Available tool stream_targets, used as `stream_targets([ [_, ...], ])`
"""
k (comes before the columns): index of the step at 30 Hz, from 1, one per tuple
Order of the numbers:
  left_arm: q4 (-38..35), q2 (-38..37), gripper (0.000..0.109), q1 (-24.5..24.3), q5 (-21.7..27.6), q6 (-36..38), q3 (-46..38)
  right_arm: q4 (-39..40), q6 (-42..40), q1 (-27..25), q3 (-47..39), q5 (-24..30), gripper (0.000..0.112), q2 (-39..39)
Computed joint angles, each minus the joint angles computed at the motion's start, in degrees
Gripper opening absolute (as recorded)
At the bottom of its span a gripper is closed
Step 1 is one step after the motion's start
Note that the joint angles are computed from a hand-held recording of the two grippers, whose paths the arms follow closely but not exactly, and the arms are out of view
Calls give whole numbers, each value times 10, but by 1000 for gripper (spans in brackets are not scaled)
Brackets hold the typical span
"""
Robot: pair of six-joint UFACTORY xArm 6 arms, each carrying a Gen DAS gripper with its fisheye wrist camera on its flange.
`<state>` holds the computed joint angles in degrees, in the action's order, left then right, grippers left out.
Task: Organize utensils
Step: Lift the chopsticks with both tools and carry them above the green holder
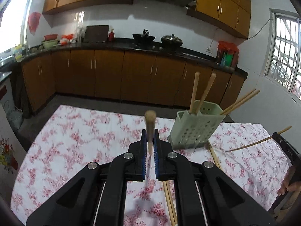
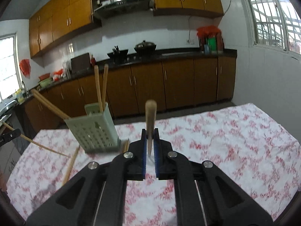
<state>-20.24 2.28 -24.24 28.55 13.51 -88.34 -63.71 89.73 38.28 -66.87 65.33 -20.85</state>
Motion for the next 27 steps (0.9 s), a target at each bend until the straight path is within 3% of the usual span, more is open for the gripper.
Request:
stream_targets([
  [4,-9,-12,7,-9,3,25,-3,-17,-5,2,-19,-20,8,-2],
  [10,-80,-40,7,-30,28,106,-14,-32,-22,5,-68,-91,8,-5],
  [14,-101,-34,7,-56,0,130,-46,-52,-52,8,-127,-106,8,28],
  [21,-41,60,7,-82,-68,55,-167,-6,-116,-34,-221,-138,8,107],
  [27,24,140,7,-90,-76,0,-235,70,-186,-70,-287,-138,8,182],
])
